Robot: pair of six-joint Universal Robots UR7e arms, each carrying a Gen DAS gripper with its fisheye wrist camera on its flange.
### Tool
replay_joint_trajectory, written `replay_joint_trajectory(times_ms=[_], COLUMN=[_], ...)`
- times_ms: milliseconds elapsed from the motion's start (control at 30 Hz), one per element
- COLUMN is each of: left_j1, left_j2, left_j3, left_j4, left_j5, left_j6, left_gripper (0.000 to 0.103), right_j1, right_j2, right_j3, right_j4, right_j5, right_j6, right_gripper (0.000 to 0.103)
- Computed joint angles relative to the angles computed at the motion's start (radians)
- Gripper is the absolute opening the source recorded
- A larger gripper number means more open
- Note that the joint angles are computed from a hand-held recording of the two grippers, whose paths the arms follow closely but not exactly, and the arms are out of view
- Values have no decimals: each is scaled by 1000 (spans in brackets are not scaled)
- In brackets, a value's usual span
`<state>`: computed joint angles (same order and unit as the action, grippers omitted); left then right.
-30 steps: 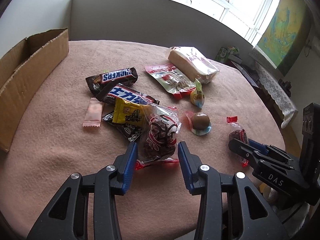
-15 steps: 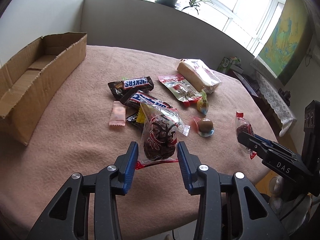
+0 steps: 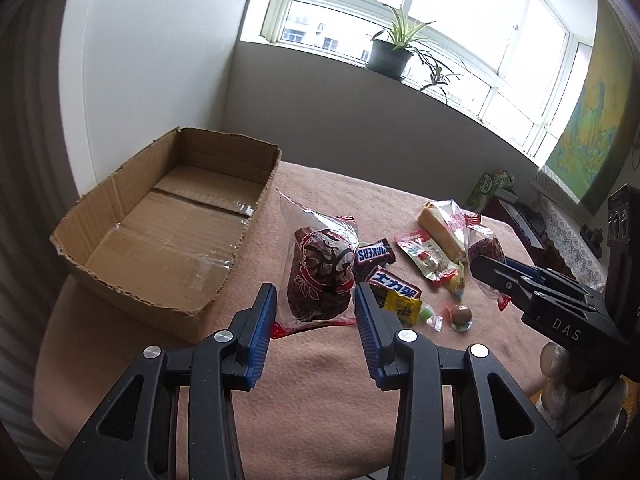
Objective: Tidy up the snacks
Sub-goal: 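Carry both red-ended candies into the cardboard box and open both tools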
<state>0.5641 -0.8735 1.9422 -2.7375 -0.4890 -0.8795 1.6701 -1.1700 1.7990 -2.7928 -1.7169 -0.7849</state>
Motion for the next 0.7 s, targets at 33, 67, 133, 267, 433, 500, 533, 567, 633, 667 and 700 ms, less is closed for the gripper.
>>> replay_joint_trajectory(times_ms=[33,67,133,267,433,500,533,567,633,667,700], left_j1=[1,2,5,17,55,65,70,73,79,80,82], left_j2=[-13,-27,-63,-117,-166,-177,-181,-185,-193,-196,-198], left_j3=[8,16,41,72,91,94,94,93,94,95,95], left_j4=[16,32,64,139,167,184,198,212,232,239,243], left_j5=[16,31,56,95,101,104,106,107,110,109,107], left_j6=[-14,-31,-68,-136,-172,-187,-196,-204,-220,-225,-227], left_gripper=[38,38,38,38,38,38,38,38,38,38,38], right_j1=[12,26,48,91,135,147,153,157,159,157,160], right_j2=[14,31,63,138,235,267,285,298,320,328,334], right_j3=[-10,-21,-47,-111,-184,-203,-214,-224,-246,-254,-257], right_j4=[6,11,29,84,122,127,130,137,170,182,185], right_j5=[4,7,11,16,-7,-24,-33,-37,-34,-30,-36], right_j6=[1,1,2,24,48,47,50,57,71,74,82], right_gripper=[38,38,38,38,38,39,39,39,39,41,43])
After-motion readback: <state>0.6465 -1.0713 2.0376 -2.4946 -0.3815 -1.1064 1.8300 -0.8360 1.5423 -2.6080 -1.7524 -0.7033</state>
